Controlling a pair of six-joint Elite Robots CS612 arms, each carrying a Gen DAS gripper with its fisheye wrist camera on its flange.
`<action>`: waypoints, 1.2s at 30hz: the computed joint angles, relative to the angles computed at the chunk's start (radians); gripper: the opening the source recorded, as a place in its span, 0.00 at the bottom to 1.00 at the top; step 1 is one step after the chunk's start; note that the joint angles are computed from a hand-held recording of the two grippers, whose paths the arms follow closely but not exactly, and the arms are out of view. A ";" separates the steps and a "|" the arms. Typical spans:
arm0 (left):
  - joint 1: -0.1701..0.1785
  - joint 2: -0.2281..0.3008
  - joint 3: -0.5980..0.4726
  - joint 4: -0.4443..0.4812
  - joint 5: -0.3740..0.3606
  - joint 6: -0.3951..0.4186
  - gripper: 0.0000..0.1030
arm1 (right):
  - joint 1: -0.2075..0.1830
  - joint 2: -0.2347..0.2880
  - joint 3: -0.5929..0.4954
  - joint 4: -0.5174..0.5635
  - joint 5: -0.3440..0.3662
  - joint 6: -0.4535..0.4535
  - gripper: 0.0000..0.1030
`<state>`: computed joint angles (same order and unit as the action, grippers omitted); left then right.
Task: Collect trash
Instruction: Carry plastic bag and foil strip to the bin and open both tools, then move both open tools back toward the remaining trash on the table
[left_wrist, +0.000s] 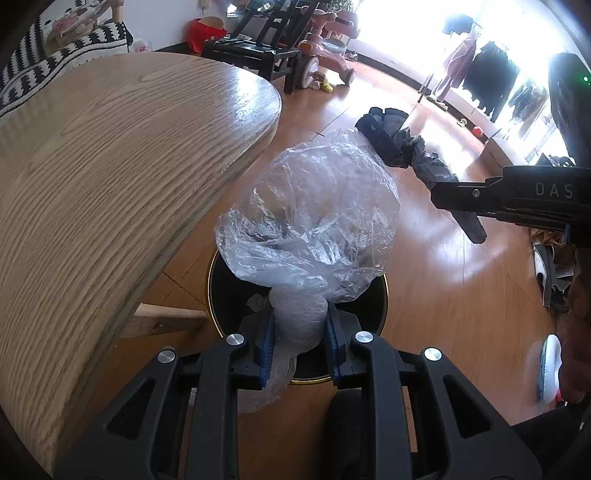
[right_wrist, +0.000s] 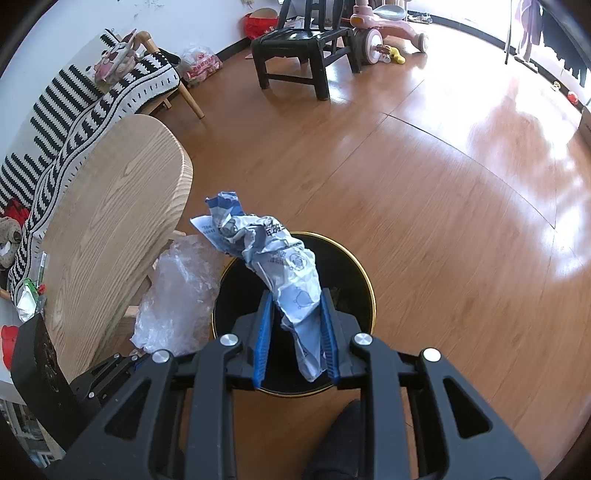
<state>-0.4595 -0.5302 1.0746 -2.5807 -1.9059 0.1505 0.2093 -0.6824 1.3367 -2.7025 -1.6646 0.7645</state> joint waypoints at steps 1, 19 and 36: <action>-0.001 0.001 -0.001 0.001 0.002 0.003 0.22 | -0.001 0.000 0.001 -0.004 0.002 -0.001 0.24; -0.006 -0.014 0.035 -0.064 -0.022 0.010 0.71 | 0.006 -0.008 0.018 -0.059 -0.041 -0.009 0.67; 0.066 -0.110 0.144 -0.226 -0.008 -0.037 0.83 | 0.062 0.041 -0.136 -0.083 -0.055 -0.130 0.73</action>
<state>-0.3937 -0.6405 1.2186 -2.8062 -1.9136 0.1131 0.2718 -0.6413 1.2007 -2.7855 -1.7192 0.6344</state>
